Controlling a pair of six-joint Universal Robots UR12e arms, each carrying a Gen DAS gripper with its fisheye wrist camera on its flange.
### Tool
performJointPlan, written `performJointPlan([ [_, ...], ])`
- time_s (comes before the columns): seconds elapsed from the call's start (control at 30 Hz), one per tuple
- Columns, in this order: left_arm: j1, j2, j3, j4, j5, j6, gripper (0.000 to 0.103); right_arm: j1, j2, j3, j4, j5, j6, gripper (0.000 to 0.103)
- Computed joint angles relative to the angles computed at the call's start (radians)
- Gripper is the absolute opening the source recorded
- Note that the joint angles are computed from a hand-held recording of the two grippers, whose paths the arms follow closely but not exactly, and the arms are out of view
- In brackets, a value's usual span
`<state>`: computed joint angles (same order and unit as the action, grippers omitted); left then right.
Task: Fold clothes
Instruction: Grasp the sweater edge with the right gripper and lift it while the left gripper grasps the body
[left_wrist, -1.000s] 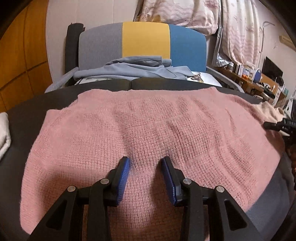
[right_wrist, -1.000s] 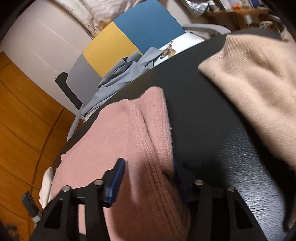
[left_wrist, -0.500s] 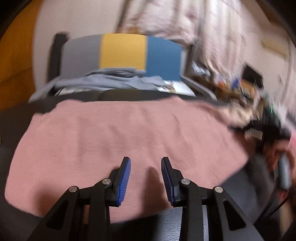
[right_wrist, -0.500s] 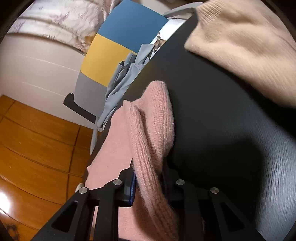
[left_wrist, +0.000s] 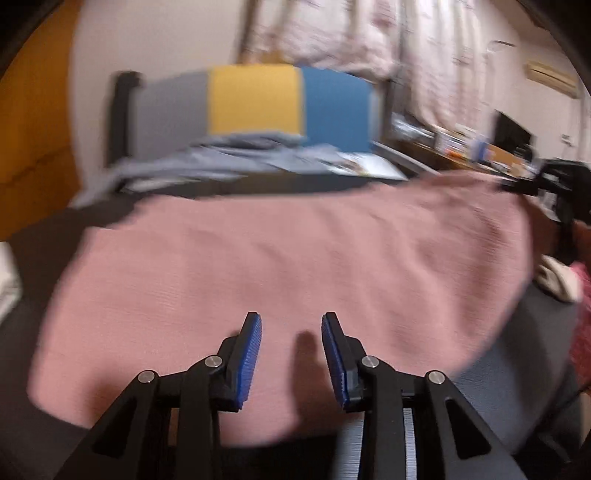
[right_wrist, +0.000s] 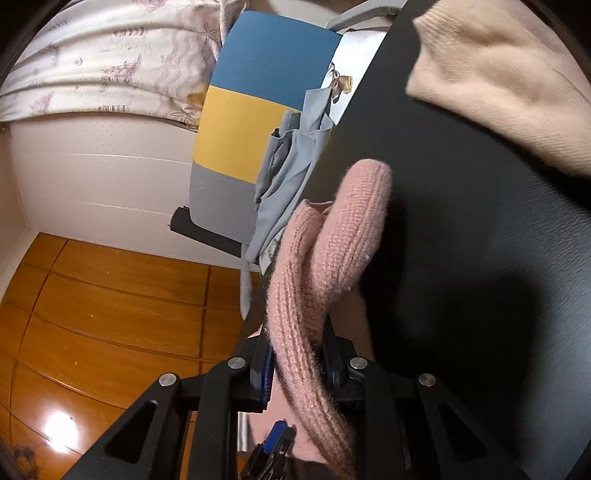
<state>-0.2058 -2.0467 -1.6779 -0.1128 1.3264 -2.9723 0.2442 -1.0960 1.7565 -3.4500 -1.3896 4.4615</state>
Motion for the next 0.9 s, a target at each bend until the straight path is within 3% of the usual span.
performJointPlan([
  [0.17,0.059,-0.016,0.021,0.054,0.185,-0.104,0.034,0.013,0.003,-0.061,0.043,0.001,0.034,0.021],
  [0.23,0.082,-0.017,0.02,0.046,0.222,-0.119,0.034,0.022,0.012,-0.101,0.064,0.007,0.034,0.021],
  [0.33,0.127,-0.024,0.027,-0.062,0.117,-0.124,0.034,0.04,0.037,-0.178,0.097,0.015,0.016,0.021],
  [0.5,0.186,-0.032,0.02,-0.05,-0.09,-0.257,0.035,0.082,0.12,-0.37,0.205,0.069,-0.069,0.021],
  [0.57,0.201,-0.036,0.016,-0.035,-0.137,-0.28,0.035,0.101,0.17,-0.465,0.263,0.107,-0.12,0.021],
  [0.7,0.216,-0.046,0.015,-0.01,-0.196,-0.321,0.035,0.147,0.288,-0.678,0.44,0.163,-0.236,0.021],
  [0.83,0.22,-0.056,0.016,0.01,-0.23,-0.349,0.035,0.186,0.418,-0.877,0.637,0.239,-0.289,0.021],
  [0.9,0.22,-0.06,0.018,0.016,-0.237,-0.356,0.035,0.205,0.473,-0.967,0.776,0.256,-0.345,0.021],
])
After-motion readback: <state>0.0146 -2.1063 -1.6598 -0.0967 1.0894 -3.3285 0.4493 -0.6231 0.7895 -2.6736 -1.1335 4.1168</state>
